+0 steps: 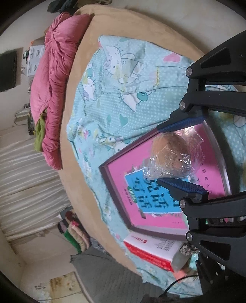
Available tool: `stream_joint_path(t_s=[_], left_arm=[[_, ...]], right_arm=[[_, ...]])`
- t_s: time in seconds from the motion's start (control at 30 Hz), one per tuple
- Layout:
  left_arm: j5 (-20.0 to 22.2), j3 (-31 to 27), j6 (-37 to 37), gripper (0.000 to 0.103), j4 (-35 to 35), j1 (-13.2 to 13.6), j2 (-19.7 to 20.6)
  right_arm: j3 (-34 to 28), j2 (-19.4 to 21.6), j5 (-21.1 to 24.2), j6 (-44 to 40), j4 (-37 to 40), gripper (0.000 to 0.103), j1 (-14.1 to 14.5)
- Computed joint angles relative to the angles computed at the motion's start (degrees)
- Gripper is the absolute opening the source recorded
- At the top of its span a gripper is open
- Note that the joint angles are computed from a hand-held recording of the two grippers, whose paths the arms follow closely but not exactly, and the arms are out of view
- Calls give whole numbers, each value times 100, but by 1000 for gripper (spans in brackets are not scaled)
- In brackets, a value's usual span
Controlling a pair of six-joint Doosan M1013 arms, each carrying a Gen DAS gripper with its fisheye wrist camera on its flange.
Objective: Organize soft objects
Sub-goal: 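Lower the green ball onto the pink book with the left tool while the right tool releases the peach ball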
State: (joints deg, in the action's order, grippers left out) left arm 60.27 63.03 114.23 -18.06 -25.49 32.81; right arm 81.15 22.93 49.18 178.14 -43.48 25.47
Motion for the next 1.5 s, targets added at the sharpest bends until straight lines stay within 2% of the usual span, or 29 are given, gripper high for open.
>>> stream_joint_path(t_s=[0.2, 0.77, 0.83, 0.9, 1.03, 1.37, 1.5], left_arm=[[46, 29, 31, 45, 219, -52, 12], [226, -52, -113, 46, 95, 4, 100], [234, -47, -88, 46, 89, 6, 96], [252, -50, -98, 47, 105, 3, 98], [270, -60, -82, 49, 86, 8, 100], [147, -14, -119, 61, 69, 31, 42], [161, -13, -64, 64, -69, 61, 23]], right_arm=[[5, 48, -19, -210, 298, 51, -57], [41, 78, -146, -379, 611, 53, -103], [50, 72, -161, -365, 635, 61, -107], [60, 63, -162, -323, 587, 65, -96], [34, 72, -104, -323, 494, 67, -68], [150, -37, -135, 230, 80, 74, -24], [127, -50, 146, 495, -177, 78, 24]])
